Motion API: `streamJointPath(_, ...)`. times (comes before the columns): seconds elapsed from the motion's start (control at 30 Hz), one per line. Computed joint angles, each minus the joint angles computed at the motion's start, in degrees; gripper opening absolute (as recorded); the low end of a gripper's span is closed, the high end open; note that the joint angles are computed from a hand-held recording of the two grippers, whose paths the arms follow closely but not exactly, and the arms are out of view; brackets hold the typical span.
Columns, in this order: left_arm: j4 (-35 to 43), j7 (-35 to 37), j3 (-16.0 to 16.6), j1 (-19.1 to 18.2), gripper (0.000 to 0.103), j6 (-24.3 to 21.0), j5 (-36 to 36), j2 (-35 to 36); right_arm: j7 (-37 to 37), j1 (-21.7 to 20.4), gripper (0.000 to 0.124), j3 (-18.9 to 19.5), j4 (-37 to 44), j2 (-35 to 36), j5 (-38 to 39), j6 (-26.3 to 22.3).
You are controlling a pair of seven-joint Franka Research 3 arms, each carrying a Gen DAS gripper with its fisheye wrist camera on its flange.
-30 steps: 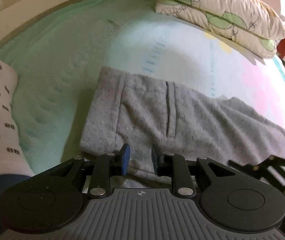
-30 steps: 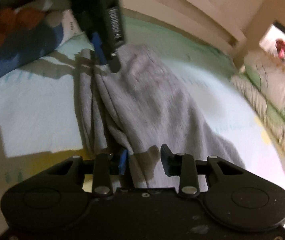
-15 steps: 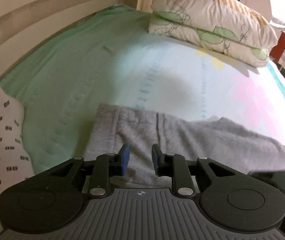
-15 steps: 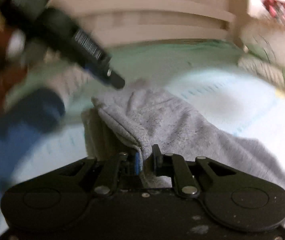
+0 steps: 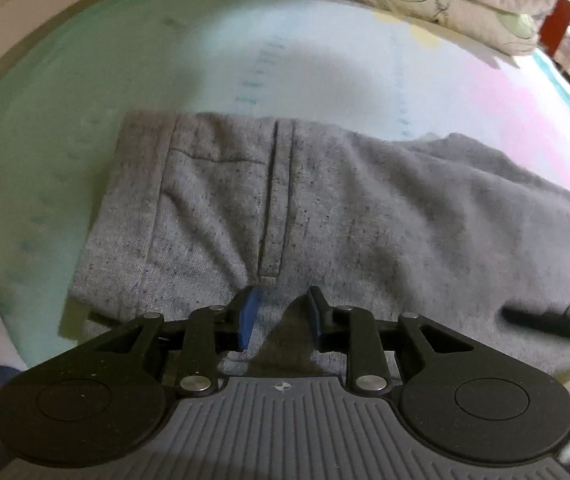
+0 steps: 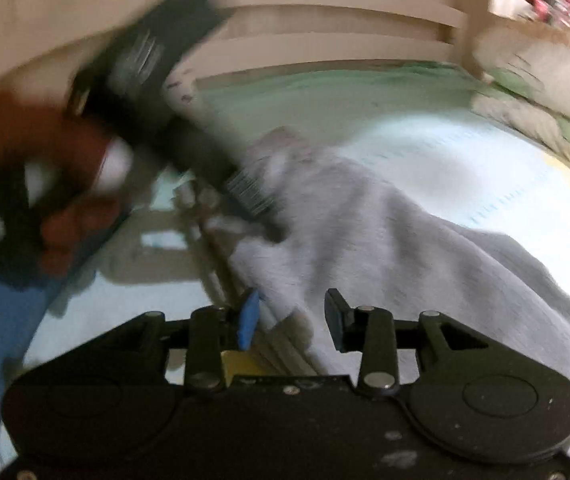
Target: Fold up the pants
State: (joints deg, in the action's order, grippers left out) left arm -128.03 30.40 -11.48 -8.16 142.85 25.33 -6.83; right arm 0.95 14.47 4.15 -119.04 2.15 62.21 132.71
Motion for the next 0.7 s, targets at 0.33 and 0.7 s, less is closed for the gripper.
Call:
streamJointPath(0.33,9.4,-3.0,-0.4,-0.7,0.027,3.7,3.3,7.3,11.3,-4.0,0.044,0.4,17.4,13.5,-0.2,6.7)
streamJointPath(0.7,6.7,-10.7,0.8,-4.2,0.029,7.3,11.4,9.5,19.7,-6.6,0.049,4.8,40.0,31.1,-18.6,-0.6)
